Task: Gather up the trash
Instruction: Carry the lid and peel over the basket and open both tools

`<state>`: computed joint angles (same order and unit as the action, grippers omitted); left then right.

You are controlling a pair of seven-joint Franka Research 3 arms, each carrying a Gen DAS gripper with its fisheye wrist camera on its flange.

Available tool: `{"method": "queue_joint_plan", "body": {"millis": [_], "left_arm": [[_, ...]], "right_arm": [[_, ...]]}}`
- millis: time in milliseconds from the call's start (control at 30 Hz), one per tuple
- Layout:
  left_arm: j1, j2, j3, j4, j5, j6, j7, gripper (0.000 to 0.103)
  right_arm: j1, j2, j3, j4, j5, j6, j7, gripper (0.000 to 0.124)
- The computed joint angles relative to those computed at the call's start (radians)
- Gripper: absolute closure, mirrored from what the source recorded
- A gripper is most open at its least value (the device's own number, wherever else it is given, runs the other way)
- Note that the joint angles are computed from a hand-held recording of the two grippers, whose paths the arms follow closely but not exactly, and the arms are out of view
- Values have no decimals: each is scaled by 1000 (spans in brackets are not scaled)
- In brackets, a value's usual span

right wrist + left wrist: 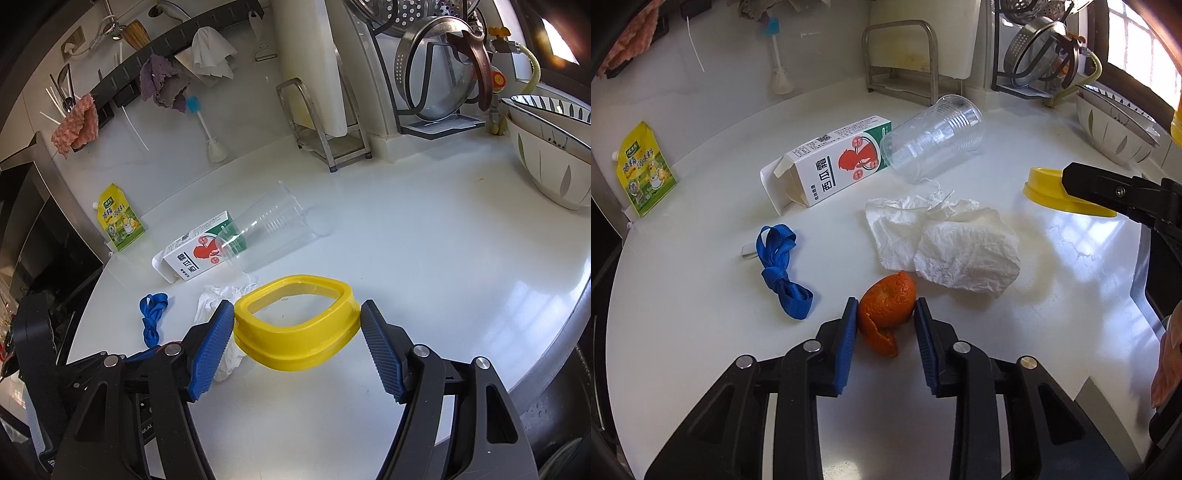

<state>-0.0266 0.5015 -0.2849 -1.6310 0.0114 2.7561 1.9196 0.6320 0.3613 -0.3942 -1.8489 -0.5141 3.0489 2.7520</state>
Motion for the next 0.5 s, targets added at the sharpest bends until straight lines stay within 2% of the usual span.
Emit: {"method": "queue_joint_plan", "body": {"millis": [133, 333, 500], "left_arm": [[4, -8, 1, -16, 2, 17, 4, 79], [7, -53, 20, -91, 35, 100, -21, 80], [38, -107, 11, -168, 42, 166, -24, 80]], "right_arm": [[2, 2, -2, 2, -1, -1, 0, 56], [29, 5, -30, 0, -23, 8, 19, 56], [62, -1, -56, -2, -73, -4, 55, 56]]}}
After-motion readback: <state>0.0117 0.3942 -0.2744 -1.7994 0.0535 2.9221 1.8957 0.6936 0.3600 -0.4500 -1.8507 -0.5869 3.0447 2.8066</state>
